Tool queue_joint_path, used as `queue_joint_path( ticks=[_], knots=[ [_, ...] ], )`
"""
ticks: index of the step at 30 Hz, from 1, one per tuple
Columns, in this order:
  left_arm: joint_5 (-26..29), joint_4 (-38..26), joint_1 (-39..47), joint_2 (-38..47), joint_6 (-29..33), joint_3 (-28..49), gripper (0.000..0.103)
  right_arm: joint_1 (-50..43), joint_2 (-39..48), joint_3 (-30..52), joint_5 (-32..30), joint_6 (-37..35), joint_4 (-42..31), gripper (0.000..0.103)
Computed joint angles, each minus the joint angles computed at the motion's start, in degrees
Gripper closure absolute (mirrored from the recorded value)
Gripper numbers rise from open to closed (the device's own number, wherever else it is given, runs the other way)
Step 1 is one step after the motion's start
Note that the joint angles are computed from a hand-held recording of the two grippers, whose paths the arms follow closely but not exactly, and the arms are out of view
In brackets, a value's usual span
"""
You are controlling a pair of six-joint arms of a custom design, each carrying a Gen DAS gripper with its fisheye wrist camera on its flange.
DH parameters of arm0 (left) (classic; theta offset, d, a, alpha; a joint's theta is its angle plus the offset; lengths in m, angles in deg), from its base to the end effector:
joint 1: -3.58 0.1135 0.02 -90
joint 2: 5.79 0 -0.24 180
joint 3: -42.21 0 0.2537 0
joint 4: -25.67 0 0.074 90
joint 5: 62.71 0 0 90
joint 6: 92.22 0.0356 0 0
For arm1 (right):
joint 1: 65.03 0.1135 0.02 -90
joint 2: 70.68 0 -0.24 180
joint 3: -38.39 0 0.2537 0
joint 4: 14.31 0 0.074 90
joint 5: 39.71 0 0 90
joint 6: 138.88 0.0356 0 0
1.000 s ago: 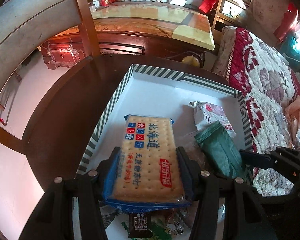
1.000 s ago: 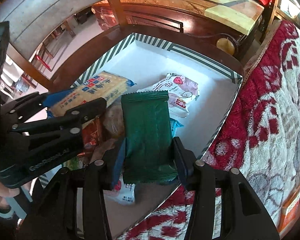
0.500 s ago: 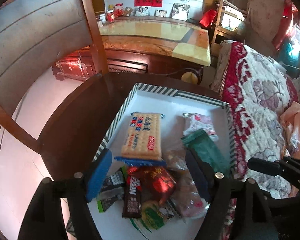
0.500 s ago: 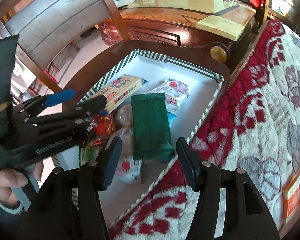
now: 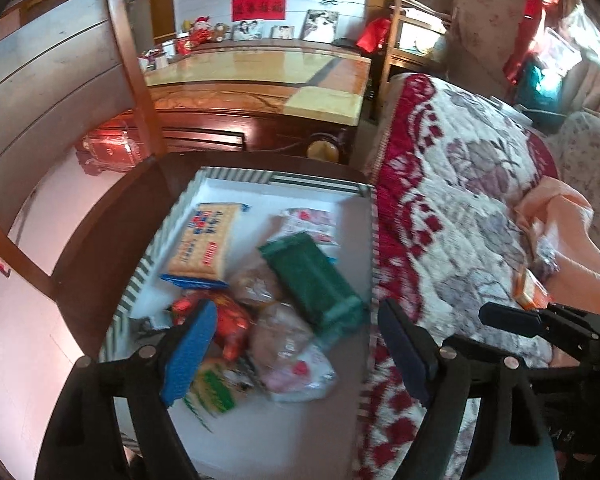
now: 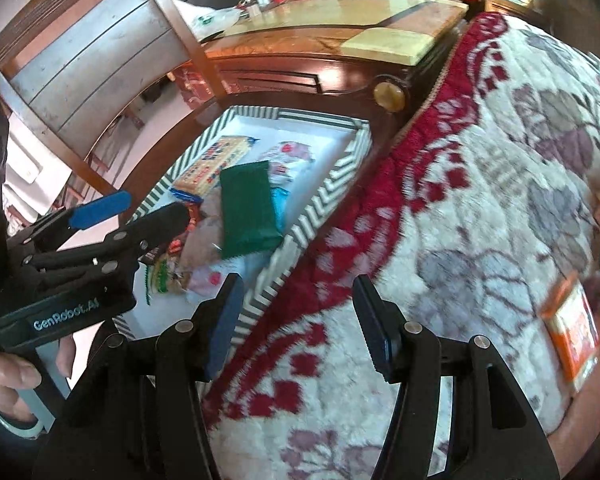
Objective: Organize snacks
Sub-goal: 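Move both open tools back to the orange packet and date bag on the blanket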
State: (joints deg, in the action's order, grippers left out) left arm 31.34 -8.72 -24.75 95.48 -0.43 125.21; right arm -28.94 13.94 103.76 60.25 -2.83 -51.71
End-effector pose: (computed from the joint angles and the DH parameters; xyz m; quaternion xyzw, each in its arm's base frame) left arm 0.3282 -0.1798 0.1823 0.2569 0.9113 -0.1060 0.3037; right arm 0.2436 0.1700 0.1777 0.1077 0.9486 0.1251 0.2701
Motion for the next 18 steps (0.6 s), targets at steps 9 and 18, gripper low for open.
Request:
queue_joint_path(
  ticks=[9, 18],
  knots=[
    [-1.28, -0.42, -7.86, -1.31, -2.24, -2.02, 0.018, -1.61, -13.8, -12.1, 1.32, 3.67, -4.17, 0.046],
    [-2.36, -1.92, -14.93, 0.72, -3.95, 0.1, 0.018, -7.64, -33.45, -24.41, 1.41, 3.87, -15.2, 0.046]
  ],
)
